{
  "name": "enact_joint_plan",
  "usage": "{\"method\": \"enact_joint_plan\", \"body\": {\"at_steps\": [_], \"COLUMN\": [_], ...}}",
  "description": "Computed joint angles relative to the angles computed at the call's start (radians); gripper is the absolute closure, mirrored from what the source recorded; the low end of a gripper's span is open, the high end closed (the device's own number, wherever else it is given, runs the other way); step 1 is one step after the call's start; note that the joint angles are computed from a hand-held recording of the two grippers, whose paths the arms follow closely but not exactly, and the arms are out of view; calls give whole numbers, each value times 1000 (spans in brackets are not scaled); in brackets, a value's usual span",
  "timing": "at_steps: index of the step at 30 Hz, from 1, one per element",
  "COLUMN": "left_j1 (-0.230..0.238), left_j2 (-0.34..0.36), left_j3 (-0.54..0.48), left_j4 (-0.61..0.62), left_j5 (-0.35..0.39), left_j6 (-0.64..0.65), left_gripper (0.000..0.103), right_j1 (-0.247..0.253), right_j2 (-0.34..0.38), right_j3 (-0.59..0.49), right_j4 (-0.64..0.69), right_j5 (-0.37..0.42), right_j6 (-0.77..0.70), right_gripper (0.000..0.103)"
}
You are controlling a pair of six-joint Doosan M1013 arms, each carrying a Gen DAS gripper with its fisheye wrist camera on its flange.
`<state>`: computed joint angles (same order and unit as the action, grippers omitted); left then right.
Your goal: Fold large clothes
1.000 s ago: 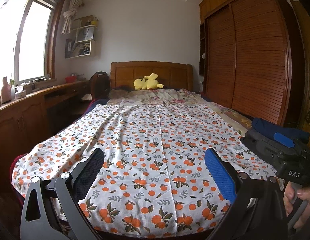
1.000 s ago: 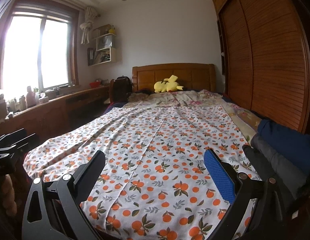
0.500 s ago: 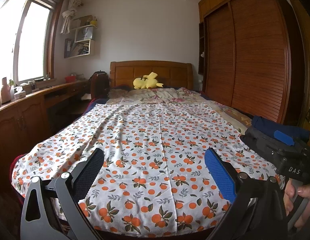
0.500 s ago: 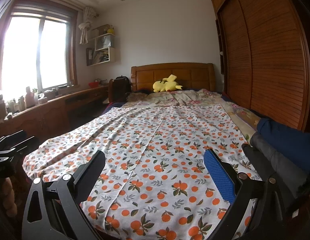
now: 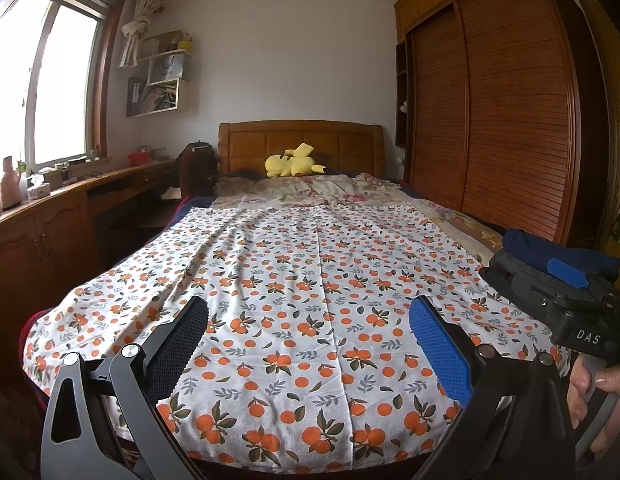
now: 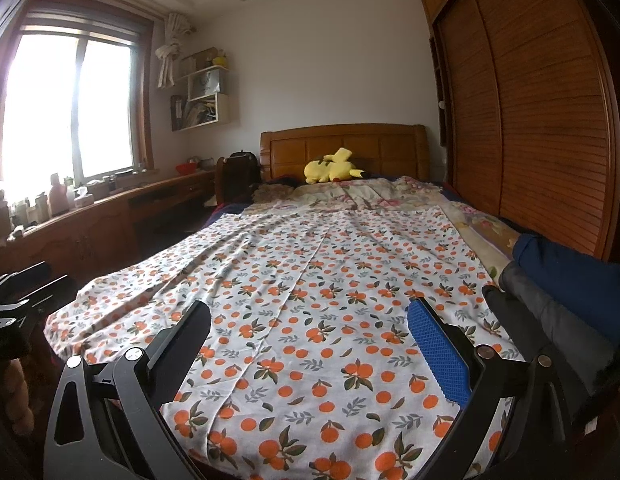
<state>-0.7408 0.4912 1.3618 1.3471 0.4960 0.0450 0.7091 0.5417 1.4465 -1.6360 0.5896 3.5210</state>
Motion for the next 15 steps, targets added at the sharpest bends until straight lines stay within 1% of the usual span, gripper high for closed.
{"method": "enact_joint_plan", "body": {"at_steps": [15], "left_j1": [-1], "left_j2": [1], "left_j3": [0], "left_j4": [-5], "left_j5": [-3], "left_j6": [8], "left_gripper": [2], "right_j1": [0], "right_j2": [1], "right_j3": [0], "right_j4": [0], "right_j5": [7], "right_j6": [0], "right_gripper": [8]}}
